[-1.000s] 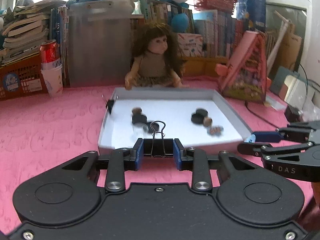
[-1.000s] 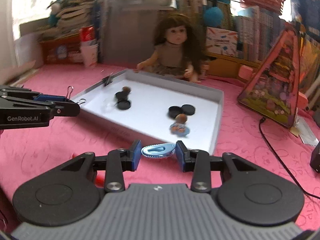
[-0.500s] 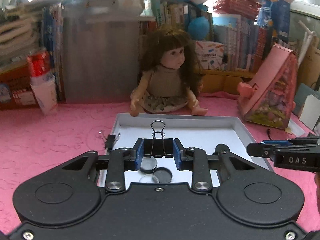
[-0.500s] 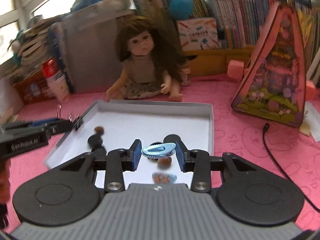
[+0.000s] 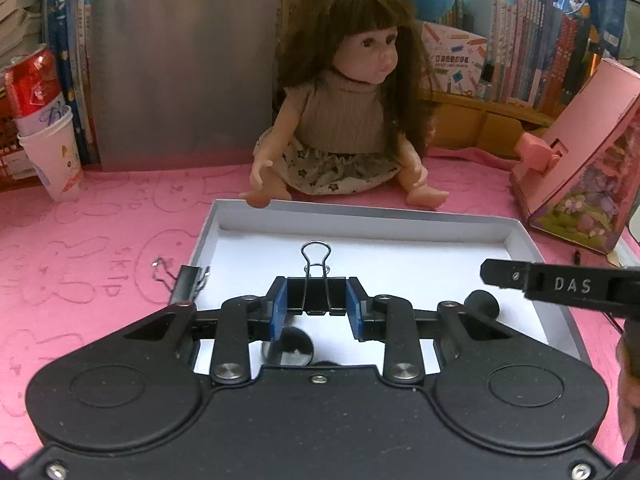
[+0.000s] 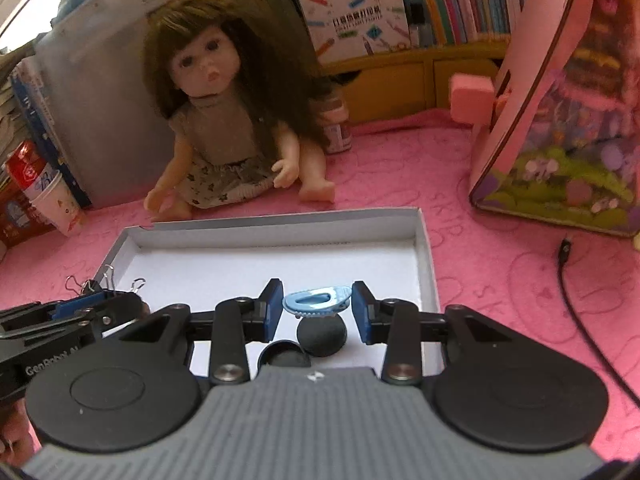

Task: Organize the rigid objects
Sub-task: 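Carry the binder clip and hair clip over the white tray with both grippers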

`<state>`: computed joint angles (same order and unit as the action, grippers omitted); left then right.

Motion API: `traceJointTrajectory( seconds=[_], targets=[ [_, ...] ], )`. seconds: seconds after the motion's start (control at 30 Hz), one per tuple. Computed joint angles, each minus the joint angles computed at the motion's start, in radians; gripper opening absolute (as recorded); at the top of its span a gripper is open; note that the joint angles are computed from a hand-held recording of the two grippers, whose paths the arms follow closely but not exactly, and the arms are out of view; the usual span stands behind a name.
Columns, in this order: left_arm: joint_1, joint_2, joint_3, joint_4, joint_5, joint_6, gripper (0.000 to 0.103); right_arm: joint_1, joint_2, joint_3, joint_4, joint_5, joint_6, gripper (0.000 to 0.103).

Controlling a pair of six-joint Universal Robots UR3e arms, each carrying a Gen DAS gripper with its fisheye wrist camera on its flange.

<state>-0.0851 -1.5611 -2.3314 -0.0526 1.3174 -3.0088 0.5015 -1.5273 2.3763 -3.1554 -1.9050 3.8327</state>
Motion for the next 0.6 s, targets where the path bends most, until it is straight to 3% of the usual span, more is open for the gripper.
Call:
traceJointTrajectory(
  seconds=[0.23,0.6],
  targets=[
    [-0.063,-0.108,0.049,0.059,0.057,-0.008,0.029,-0.039,0.047,-0.005,-0.039,0.022,-0.010,0.043],
    [-0.081,-0.147,0.046,0.110,0.099,0.010,0.029,-0.043,0.114,-0.011,-0.084,-0.006,-0.019,0.043]
  ],
)
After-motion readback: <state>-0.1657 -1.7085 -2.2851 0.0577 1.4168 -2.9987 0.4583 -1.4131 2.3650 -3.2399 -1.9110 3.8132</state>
